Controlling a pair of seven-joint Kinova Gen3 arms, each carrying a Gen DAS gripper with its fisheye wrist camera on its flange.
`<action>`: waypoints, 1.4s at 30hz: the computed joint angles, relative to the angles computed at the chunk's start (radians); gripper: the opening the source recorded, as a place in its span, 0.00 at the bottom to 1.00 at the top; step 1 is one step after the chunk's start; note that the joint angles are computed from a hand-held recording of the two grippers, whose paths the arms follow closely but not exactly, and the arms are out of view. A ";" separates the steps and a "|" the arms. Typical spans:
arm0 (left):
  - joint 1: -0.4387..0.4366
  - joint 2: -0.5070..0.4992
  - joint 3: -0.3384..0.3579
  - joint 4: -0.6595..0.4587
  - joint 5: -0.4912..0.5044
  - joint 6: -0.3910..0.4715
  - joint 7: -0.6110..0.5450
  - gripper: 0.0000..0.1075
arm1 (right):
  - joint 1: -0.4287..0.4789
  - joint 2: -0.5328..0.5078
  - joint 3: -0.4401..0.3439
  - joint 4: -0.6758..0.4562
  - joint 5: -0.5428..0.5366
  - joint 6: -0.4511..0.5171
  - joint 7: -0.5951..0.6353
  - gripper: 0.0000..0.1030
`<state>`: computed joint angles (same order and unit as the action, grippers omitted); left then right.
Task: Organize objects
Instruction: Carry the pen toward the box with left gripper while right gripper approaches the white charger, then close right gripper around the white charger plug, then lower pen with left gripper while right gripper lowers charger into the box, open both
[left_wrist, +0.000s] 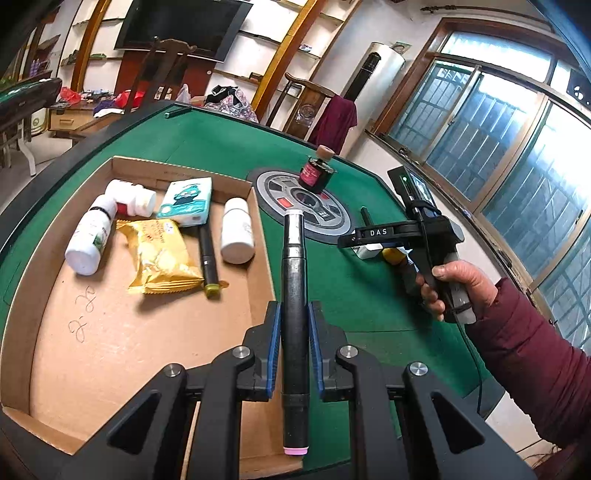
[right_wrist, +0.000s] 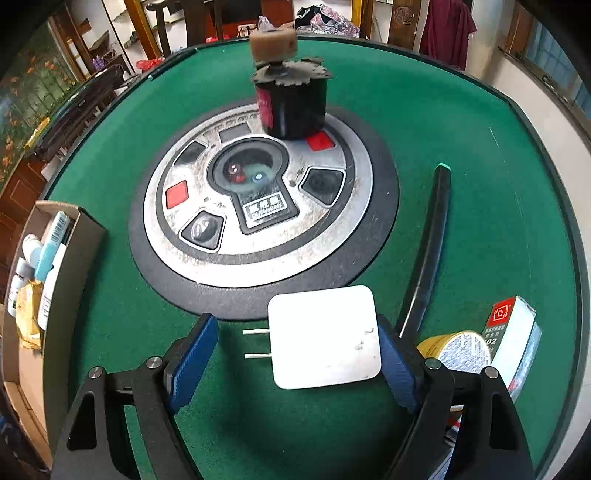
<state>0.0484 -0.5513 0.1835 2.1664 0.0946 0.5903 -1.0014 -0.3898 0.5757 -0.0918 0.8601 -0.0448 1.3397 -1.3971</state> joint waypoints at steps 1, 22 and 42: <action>0.000 -0.005 -0.004 0.002 0.000 0.003 0.001 0.13 | -0.008 -0.010 0.011 0.016 0.009 -0.018 -0.011 0.69; -0.149 -0.090 -0.029 -0.058 -0.132 0.298 0.018 0.13 | 0.077 -0.251 -0.130 0.267 -0.375 -0.077 0.156 0.70; -0.148 0.191 -0.262 -0.137 -0.057 0.312 -0.259 0.13 | -0.143 -0.199 -0.171 0.344 -0.379 -0.084 0.168 0.70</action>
